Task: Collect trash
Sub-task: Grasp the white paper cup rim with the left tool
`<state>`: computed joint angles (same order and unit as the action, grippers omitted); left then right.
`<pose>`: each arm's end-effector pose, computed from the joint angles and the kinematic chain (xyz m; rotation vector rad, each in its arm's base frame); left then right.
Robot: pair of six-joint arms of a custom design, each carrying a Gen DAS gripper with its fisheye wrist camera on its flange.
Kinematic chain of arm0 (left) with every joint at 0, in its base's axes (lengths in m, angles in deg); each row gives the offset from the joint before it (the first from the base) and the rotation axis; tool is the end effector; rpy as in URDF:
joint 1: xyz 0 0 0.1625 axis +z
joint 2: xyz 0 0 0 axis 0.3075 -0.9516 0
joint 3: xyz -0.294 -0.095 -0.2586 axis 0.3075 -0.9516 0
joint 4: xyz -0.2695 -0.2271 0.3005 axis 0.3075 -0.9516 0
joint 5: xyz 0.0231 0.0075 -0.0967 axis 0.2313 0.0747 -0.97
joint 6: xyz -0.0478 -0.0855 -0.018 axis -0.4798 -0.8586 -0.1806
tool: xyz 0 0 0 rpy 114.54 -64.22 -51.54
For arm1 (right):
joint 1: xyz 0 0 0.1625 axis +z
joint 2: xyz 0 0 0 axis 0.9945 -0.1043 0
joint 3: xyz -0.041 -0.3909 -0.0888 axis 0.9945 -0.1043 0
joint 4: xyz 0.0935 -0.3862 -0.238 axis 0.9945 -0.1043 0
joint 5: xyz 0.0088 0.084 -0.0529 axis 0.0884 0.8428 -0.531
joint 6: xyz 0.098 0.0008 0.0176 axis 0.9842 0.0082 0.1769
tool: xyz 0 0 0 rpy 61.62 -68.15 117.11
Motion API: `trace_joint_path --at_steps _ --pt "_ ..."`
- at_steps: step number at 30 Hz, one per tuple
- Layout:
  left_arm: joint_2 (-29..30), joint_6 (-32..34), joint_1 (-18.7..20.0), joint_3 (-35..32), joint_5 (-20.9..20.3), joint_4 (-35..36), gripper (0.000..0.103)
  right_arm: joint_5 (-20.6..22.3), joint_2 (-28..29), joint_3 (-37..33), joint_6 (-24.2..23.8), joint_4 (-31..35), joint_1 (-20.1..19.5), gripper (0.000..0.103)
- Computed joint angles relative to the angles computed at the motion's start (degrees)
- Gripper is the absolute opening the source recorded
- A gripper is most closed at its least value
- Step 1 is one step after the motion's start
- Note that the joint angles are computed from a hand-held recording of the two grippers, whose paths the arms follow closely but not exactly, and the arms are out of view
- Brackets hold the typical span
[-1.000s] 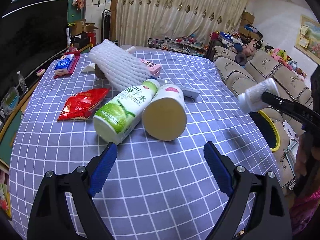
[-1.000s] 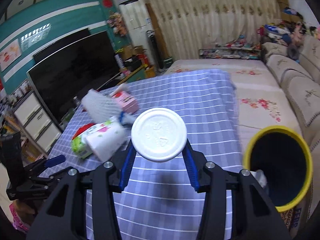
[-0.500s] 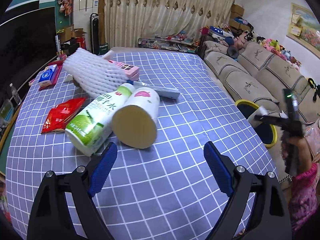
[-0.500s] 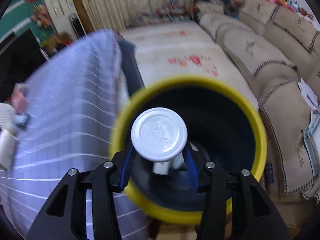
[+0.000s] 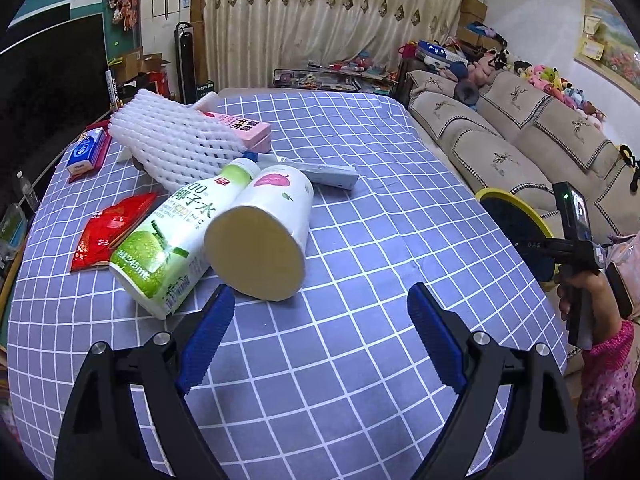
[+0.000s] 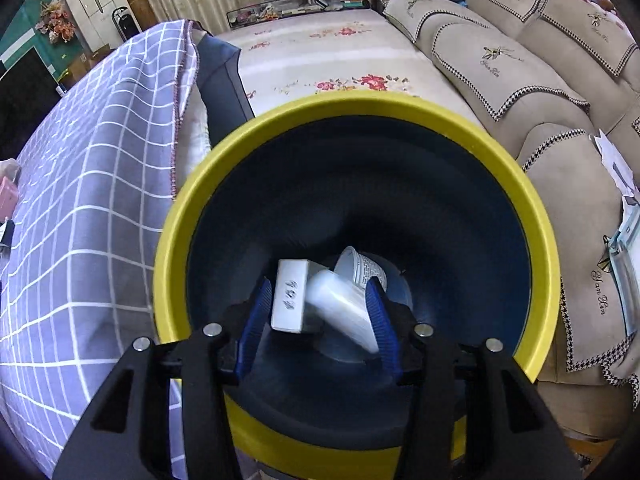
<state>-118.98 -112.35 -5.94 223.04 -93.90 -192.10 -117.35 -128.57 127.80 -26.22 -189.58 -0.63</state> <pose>-0.3149 -0.2737 0.0722 0.6211 2.4050 -0.7854 0.0319 -0.3333 0.3026 -0.1872 -2.2683 0.7246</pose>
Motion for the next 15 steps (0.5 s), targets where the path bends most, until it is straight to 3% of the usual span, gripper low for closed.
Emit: trace_joint_path --at_steps 6,15 --pt "-0.08 1.93 0.83 0.38 -0.26 -2.42 0.086 0.49 -5.19 2.06 0.16 0.49 2.62 0.051" --pt "1.78 5.90 2.74 -0.73 0.06 -5.84 0.071 2.14 -14.02 3.98 1.25 4.32 6.68 0.053"
